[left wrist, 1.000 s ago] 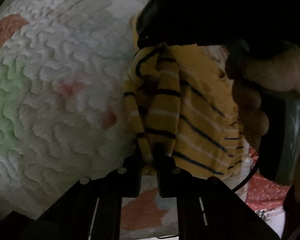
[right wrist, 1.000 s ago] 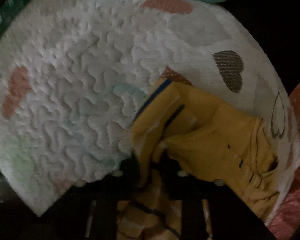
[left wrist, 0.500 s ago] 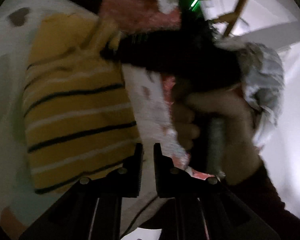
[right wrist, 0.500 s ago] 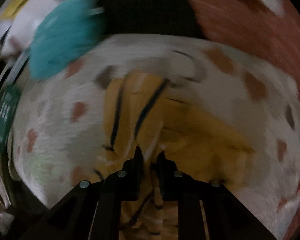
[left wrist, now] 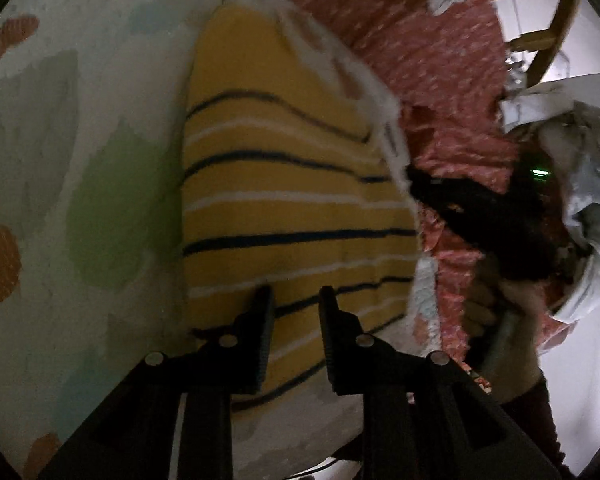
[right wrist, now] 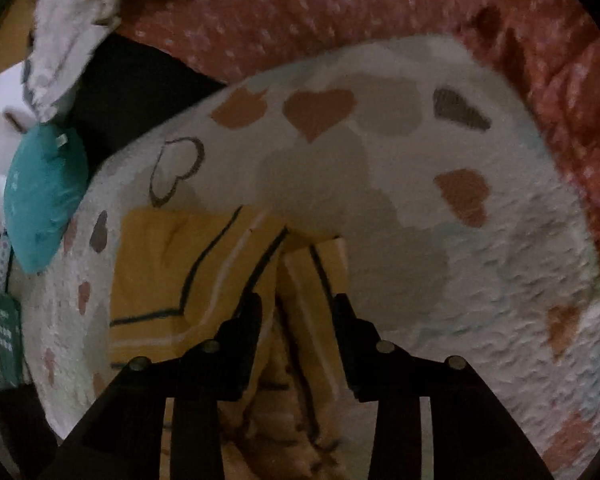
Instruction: Fold small clothes
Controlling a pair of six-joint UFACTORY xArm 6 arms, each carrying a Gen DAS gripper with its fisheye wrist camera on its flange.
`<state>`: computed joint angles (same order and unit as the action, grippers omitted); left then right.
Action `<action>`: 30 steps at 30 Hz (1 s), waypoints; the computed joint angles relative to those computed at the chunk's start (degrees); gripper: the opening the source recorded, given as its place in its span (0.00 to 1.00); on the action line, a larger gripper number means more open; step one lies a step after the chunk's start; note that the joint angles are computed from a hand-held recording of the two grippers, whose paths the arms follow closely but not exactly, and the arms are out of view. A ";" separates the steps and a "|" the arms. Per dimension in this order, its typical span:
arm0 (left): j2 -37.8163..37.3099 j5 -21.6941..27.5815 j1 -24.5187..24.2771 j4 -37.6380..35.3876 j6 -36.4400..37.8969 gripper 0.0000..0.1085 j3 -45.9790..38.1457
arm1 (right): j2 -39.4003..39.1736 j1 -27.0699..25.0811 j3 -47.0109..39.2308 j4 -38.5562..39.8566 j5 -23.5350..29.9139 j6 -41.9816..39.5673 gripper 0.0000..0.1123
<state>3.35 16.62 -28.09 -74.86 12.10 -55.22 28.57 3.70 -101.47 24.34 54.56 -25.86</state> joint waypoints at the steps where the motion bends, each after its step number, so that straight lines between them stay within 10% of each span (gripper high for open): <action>1: 0.56 0.23 -0.15 2.01 -1.78 0.19 -0.42 | -1.81 0.17 1.98 1.29 0.01 -1.96 0.35; 9: 0.00 0.49 -0.21 3.78 -1.24 0.19 0.18 | -10.62 1.65 17.72 1.78 -2.68 -6.27 0.51; 12: 1.34 1.01 0.65 1.88 -0.51 0.19 -1.68 | -9.22 -0.17 17.09 4.00 4.63 -7.24 0.04; 21: 2.66 4.65 0.32 16.03 -12.01 0.19 -1.84 | -12.27 -3.70 23.29 -0.07 2.91 -1.83 0.09; 26: 3.22 4.01 -0.82 27.16 -19.56 0.23 -2.32 | -18.04 -1.77 27.56 4.92 -8.87 -3.43 0.13; 30: 3.29 4.05 -1.25 29.81 -21.10 0.23 -2.30 | -13.45 0.34 21.22 10.55 -5.54 -4.98 0.13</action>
